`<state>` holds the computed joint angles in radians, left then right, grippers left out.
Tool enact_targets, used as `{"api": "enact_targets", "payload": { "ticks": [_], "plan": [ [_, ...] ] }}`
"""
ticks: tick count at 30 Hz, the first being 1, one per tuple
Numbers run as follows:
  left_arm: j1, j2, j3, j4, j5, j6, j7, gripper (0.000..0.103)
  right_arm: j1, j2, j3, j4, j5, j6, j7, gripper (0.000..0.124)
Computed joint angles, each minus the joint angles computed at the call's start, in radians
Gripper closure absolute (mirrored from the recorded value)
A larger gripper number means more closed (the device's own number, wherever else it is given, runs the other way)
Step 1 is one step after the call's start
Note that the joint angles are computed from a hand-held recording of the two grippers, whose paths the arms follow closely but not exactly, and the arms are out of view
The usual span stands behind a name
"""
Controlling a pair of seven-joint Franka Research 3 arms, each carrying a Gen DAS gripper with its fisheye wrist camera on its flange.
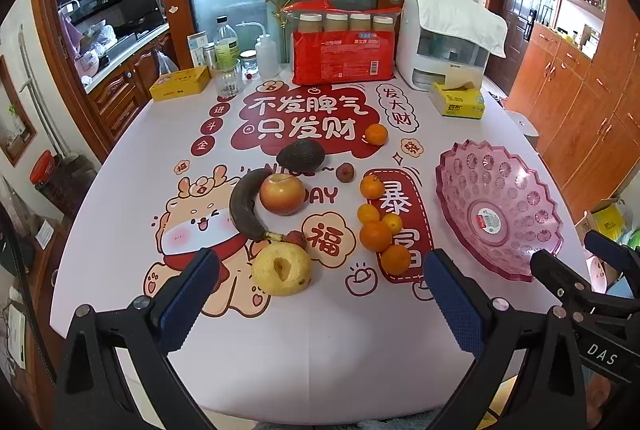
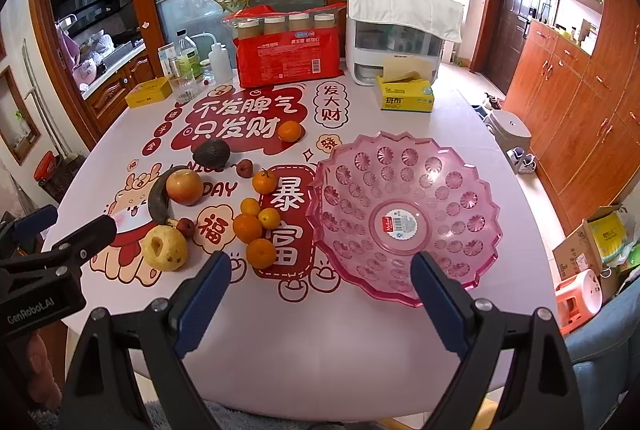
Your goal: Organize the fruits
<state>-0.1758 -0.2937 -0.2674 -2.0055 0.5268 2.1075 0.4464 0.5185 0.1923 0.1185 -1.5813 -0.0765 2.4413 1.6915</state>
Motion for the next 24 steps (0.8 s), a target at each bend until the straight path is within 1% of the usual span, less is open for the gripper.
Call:
{"api": "enact_targets", "payload": {
  "ticks": [5, 7, 16, 24],
  "plan": [
    [-0.002, 0.005, 0.009, -0.006, -0.015, 0.014, 0.021, 0.002, 0.007, 0.012, -0.005, 0.023, -0.021, -0.015, 0.025, 0.032],
    [0.0, 0.002, 0.013, -0.012, -0.022, 0.024, 0.028, 0.002, 0.014, -0.002, -0.006, -0.003, -0.037, -0.003, 0.046, 0.032],
    [0.012, -0.014, 0.025, -0.027, -0.036, 0.051, 0.076, 0.002, 0.025, 0.009, -0.006, 0.016, -0.07, -0.005, 0.091, 0.032],
    [0.038, -0.071, 0.044, -0.068, -0.049, 0.081, 0.127, 0.002, 0.055, 0.039, -0.003, 0.069, -0.096, -0.016, 0.142, 0.032]
  ]
}}
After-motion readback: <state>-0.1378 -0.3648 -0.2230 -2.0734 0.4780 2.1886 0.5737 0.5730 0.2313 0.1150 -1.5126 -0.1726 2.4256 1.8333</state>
